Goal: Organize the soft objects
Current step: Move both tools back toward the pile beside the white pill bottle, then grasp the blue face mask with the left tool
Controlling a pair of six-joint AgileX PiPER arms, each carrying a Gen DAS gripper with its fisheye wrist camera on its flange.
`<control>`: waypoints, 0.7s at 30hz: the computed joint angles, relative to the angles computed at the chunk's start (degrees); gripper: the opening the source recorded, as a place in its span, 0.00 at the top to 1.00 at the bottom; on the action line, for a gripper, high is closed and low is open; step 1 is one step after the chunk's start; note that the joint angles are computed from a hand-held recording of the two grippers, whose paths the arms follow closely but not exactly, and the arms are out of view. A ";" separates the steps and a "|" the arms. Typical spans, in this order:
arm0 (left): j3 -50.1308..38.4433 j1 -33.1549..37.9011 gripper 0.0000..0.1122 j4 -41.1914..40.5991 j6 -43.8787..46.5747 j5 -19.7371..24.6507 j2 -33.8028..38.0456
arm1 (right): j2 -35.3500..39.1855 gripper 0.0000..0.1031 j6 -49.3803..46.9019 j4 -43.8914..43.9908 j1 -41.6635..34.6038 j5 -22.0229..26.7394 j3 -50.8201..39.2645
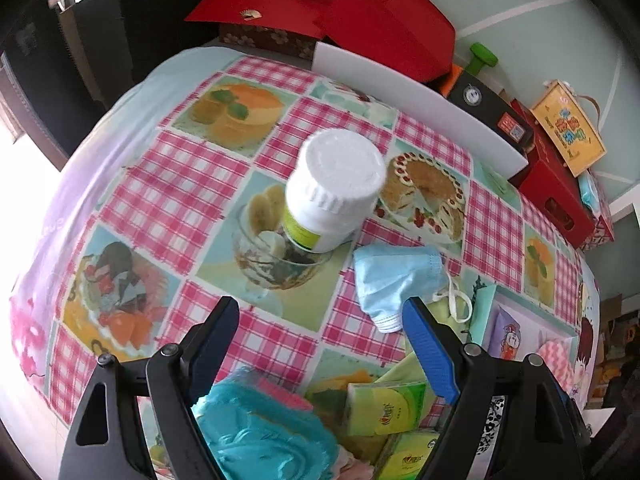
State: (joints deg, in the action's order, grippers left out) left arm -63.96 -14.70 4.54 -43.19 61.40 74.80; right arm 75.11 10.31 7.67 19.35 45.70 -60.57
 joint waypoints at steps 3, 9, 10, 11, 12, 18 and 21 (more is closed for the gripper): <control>-0.71 -0.68 0.25 -0.38 0.12 -0.37 1.47 | 1.71 0.00 0.13 -0.34 0.44 -0.07 -0.88; -2.92 -1.62 0.25 -0.42 -0.74 -1.45 5.07 | 4.98 0.02 3.10 -4.78 0.75 2.56 -3.92; -3.20 -1.68 0.25 -0.60 -0.67 -1.75 5.68 | 5.37 0.02 3.35 -5.40 0.65 3.13 -4.56; -3.55 -1.86 0.25 -0.59 -0.69 -1.83 6.39 | 5.50 0.02 3.32 -5.64 0.44 3.39 -4.97; -3.89 -2.06 0.25 -0.57 -0.71 -1.81 7.03 | 5.86 0.02 3.27 -5.88 0.10 3.90 -5.69; -6.09 -3.62 0.25 0.03 -2.08 -2.12 10.74 | 8.37 0.02 4.48 -8.49 -0.64 6.72 -9.48; -7.19 -4.33 0.25 0.52 -3.03 -2.37 12.30 | 9.19 0.02 3.25 -7.39 -1.45 7.03 -10.97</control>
